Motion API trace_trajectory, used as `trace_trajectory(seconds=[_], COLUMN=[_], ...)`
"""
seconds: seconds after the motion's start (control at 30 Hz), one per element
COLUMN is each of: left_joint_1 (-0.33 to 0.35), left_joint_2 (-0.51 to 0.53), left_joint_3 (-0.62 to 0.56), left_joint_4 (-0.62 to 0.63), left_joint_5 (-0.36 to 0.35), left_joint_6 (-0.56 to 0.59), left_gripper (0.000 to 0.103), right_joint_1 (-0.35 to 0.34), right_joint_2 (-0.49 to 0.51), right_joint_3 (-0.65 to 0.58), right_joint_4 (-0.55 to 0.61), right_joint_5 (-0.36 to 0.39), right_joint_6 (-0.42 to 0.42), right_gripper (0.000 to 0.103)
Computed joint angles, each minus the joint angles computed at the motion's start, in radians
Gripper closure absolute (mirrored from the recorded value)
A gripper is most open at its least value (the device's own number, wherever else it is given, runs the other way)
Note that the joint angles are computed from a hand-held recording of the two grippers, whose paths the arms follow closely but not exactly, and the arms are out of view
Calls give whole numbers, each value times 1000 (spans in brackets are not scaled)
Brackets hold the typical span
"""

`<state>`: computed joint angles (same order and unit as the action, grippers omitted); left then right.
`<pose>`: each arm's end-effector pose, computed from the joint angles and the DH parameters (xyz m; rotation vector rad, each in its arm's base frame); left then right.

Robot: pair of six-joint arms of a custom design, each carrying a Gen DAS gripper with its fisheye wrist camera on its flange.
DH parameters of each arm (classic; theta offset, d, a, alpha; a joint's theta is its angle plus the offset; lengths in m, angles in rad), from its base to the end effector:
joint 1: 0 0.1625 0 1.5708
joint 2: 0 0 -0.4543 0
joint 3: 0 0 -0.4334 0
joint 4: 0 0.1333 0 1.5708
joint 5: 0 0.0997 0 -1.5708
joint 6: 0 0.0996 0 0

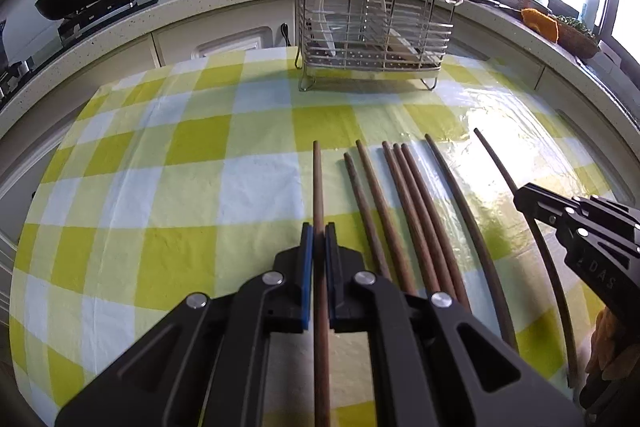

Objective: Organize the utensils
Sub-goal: 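Close the right gripper on one wooden chopstick while the left gripper grasps another, then lift the chopsticks upright with both grippers and carry them over the rack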

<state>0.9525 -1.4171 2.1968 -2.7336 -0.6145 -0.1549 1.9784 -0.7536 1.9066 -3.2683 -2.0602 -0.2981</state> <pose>-0.1101 -0.5251 0.2907 0.2969 2.2445 -0.8448 0.3323 -0.5514 0.0537 0.7246 -2.4892 0.7563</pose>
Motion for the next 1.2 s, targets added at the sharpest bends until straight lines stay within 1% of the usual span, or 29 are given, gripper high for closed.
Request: trace_trajectory(seconds=[0.2, 0.37, 0.6, 0.73, 0.83, 0.9, 1.07, 1.2], left_joint_1=[-50, -81, -127, -129, -101, -85, -58, -44], left_joint_2=[-37, -59, -71, -74, -80, -81, -70, -61], left_joint_3=[-2, -31, -52, -48, -44, -32, -23, -27], left_joint_4=[-77, -108, -149, -128, -69, -65, -57, -56], left_joint_5=[19, 13, 41, 49, 22, 6, -27, -39], left_joint_6=[75, 121, 178, 172, 123, 112, 114, 121], left_gripper=[97, 97, 97, 97, 97, 97, 97, 97], right_joint_1=[23, 51, 90, 83, 61, 42, -2, -9], right_joint_2=[-37, -62, -88, -84, -58, -34, 22, 46], right_joint_3=[5, -9, -18, -29, -46, -55, -81, -106], right_joint_4=[-48, -61, -109, -45, 38, 74, 158, 185], right_joint_5=[40, 44, 33, 14, -31, -56, -67, -58], right_joint_6=[-30, -54, -94, -75, -54, -46, -20, -24], right_gripper=[95, 95, 99, 99, 97, 96, 96, 95])
